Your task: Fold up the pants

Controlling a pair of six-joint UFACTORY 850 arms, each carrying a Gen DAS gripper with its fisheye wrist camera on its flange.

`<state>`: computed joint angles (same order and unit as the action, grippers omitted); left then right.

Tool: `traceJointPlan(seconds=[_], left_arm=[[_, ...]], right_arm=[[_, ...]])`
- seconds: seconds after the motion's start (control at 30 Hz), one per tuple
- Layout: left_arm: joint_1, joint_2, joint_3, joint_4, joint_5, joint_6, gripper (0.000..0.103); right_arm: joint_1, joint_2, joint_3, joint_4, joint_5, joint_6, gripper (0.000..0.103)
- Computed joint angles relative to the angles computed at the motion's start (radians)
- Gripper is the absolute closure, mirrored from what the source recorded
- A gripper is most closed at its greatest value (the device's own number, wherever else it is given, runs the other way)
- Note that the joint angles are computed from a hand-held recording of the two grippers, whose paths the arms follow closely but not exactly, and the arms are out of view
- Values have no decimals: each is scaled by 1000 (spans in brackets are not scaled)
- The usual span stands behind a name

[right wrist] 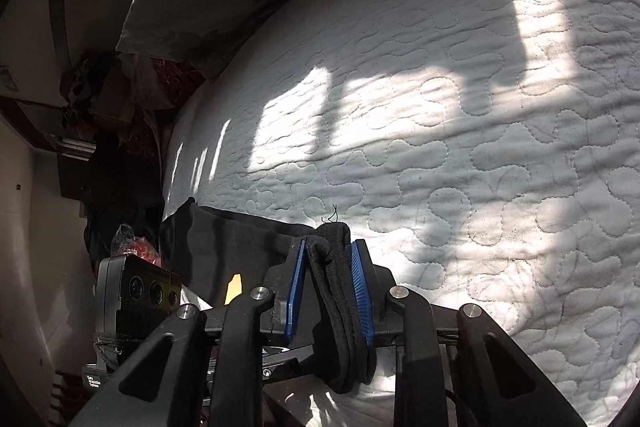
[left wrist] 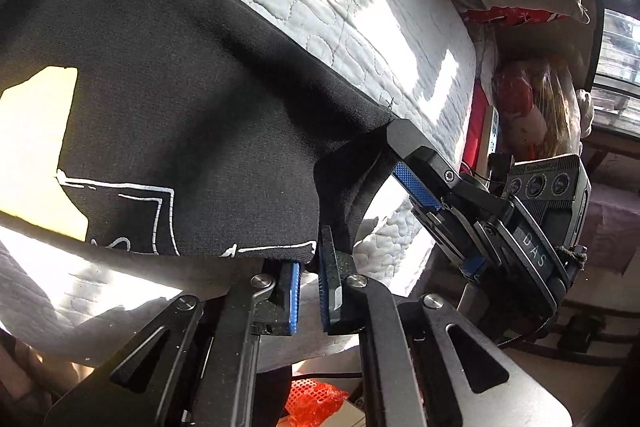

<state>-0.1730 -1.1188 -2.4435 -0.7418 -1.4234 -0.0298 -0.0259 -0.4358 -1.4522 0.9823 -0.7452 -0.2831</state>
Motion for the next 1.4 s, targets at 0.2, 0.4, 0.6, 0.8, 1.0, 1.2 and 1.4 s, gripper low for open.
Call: traceJointPlan(seconds=[0.2, 0.4, 0.6, 0.8, 1.0, 1.2, 1.4], left_arm=[[0, 6, 31, 3, 7, 2, 98], [-1, -28, -16, 2, -20, -24, 98], [12, -51, -69, -44, -62, -22, 98], [28, 2, 2, -85, -49, 13, 98], [51, 42, 60, -121, -30, 31, 98], [97, 55, 78, -172, -27, 40, 98], [160, 85, 128, -232, -17, 50, 98]], right_arm=[[8, 4, 24, -4, -21, 3, 69], [35, 13, 35, -75, 60, 43, 78], [49, 12, 1, -163, 50, 135, 86], [42, 54, 21, -118, 53, 129, 87], [67, 69, 0, -175, 59, 198, 87], [108, 46, -66, -264, 53, 299, 87], [166, -16, -195, -350, 28, 402, 87]])
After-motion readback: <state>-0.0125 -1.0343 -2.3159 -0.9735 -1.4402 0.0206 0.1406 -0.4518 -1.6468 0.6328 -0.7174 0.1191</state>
